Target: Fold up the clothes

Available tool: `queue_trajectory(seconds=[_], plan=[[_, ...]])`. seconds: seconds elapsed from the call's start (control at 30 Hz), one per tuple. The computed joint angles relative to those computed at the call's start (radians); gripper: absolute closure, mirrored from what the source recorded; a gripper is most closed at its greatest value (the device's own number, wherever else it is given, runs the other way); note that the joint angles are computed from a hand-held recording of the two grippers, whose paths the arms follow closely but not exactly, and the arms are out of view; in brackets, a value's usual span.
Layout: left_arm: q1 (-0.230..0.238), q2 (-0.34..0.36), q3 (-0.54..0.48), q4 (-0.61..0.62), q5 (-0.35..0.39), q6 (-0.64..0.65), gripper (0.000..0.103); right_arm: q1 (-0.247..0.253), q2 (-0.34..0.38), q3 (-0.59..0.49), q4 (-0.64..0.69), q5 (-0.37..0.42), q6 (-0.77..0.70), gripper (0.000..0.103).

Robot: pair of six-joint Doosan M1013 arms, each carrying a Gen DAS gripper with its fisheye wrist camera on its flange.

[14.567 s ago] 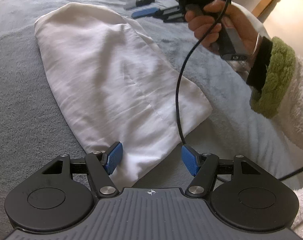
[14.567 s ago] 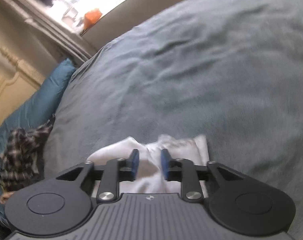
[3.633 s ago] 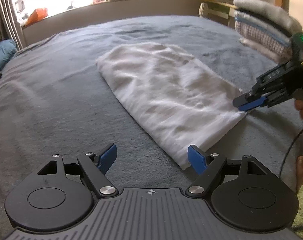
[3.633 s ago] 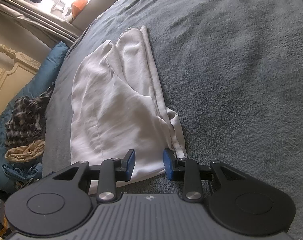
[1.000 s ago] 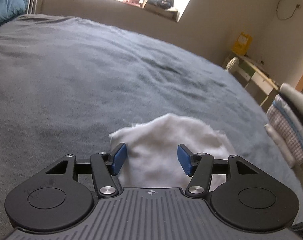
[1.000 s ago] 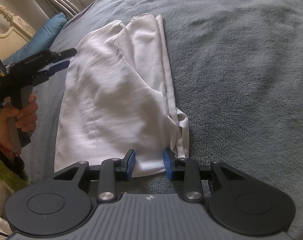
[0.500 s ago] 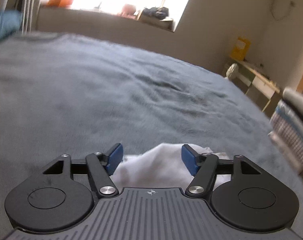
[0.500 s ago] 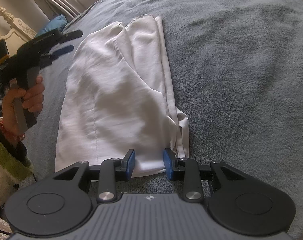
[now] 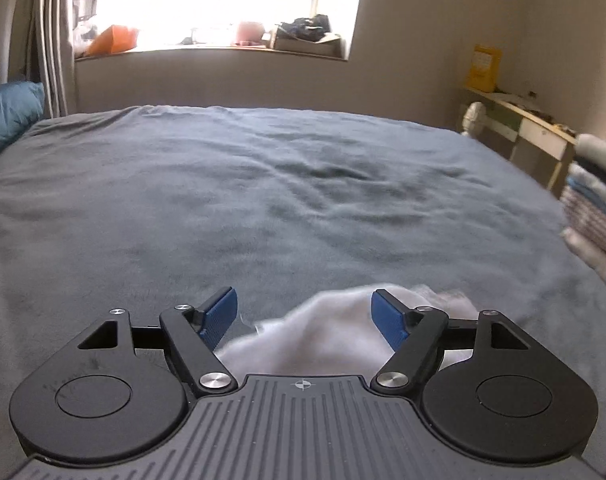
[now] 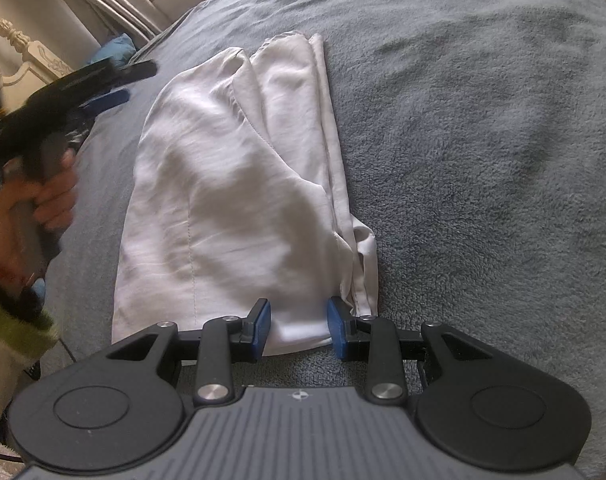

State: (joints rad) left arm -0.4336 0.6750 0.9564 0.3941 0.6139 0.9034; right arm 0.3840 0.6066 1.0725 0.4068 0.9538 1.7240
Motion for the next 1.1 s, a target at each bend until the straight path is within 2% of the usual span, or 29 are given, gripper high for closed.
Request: queue_trajectory(seconds=[0.2,0.33,0.57,0.73,0.93,1.1], plan=[[-0.022,-0.068,0.098,-0.210,-0.023,0.209,0.029,-0.006,-0.014,0.025,0.019,-0.021,0.010,0.070],[-0.040,-0.093,0.138,-0.275,-0.029,0.311,0.029,-0.003,-0.007,-0.001,0.013,-0.021,0.030,0.068],[-0.050,-0.116,0.181,-0.350,-0.005,0.351,0.029,-0.001,-0.058,0.062,0.022,-0.113,0.001,0.068],[-0.059,-0.117,0.186,-0.374,0.047,0.379,0.029,-0.006,-0.085,0.114,-0.004,-0.172,0.076,0.068],[-0.076,-0.104,0.166,-0.331,0.112,0.366,0.029,-0.013,-0.089,0.131,-0.014,-0.234,0.113,0.068],[-0.083,-0.102,0.162,-0.315,0.130,0.353,0.029,-0.016,-0.062,0.093,-0.016,-0.249,0.124,0.068]])
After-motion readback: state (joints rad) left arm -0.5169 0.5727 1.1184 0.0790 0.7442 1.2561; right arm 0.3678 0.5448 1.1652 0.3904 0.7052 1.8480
